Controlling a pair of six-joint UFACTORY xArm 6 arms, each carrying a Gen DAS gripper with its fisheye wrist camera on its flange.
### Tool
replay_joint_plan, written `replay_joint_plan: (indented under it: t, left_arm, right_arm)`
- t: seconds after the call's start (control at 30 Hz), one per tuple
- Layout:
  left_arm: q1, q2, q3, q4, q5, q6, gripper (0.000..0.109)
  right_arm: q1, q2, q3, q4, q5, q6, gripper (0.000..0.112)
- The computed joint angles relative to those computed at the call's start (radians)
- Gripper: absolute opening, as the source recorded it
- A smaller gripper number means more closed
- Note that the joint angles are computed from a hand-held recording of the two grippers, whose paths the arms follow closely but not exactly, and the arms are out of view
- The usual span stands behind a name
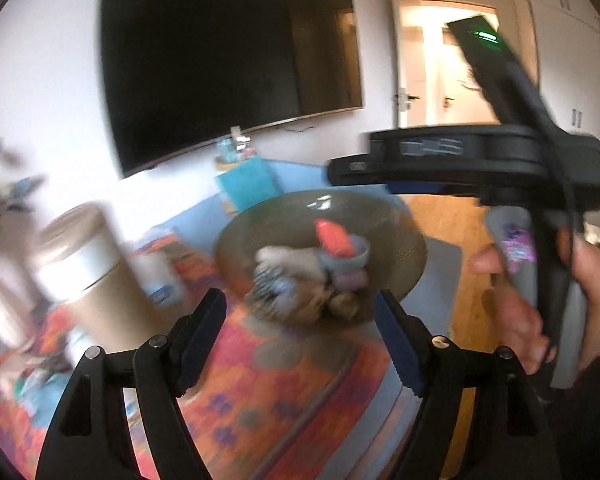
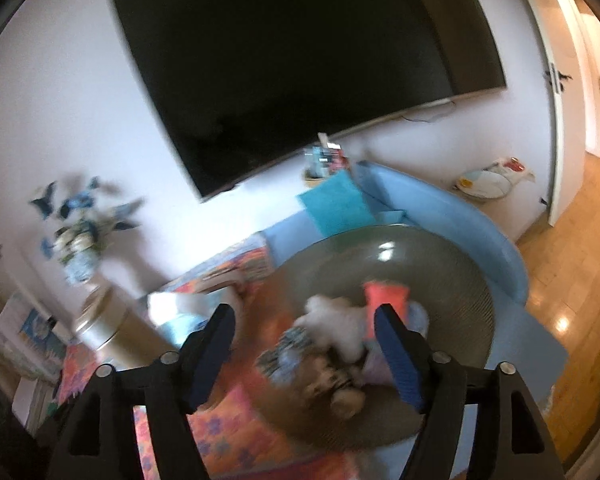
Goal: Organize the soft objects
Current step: 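Carry the teddy bear and red packet to the dark tray and release both, then return both tools to the bed above the blue cloth and bag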
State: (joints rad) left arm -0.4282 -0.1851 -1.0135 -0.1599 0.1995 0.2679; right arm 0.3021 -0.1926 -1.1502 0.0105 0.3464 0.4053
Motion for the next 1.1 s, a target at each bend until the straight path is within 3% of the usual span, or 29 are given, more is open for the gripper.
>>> replay_joint_plan:
  t: [0.13,0.3,0.43,0.6,0.8,0.9,0.97,1.03,1.1]
  left_arm:
    - [0.098,-0.136,0.117,0.039,0.017,-0.064,0.081]
    - [0.259,-0.249,0.204,0.138,0.024,-0.187,0.081]
    - [0.418,-0.296,0.263,0.223,-0.004,-0.287,0.082]
    - [0.629,-0.209,0.257,0.513,-0.006,-0.563,0.082]
    - [0.699,-0.091,0.236,0.342,-0.032,-0.426,0.082]
    - [0.700,-0.048,0.243,0.319,-0.050,-0.399,0.082]
    - [0.692,-0.027,0.210,0.205,0.017,-0.309,0.082]
    - [0.691,-0.029,0.212,0.123,0.014,-0.252,0.082]
    - [0.691,-0.033,0.216,0.017,0.010,-0.177,0.083]
  right_arm:
    - [0.101,-0.075,0.105,-0.013,-0.085,-0.007,0.075]
    - [0.241,-0.017,0.050,-0.041,-0.114,-0.028,0.075]
    - [0.359,0.107,-0.074,-0.090,-0.105,-0.046,0.088]
    - [0.452,0.344,-0.297,-0.140,-0.023,-0.048,0.091]
    - [0.477,0.581,-0.545,-0.179,0.070,-0.014,0.091]
    - [0.474,0.640,-0.589,-0.202,0.080,0.017,0.091]
    - [0.469,0.663,-0.587,-0.180,0.080,0.009,0.091]
    - [0.464,0.680,-0.608,-0.138,0.137,0.001,0.091]
    - [0.455,0.678,-0.599,-0.119,0.117,0.007,0.091]
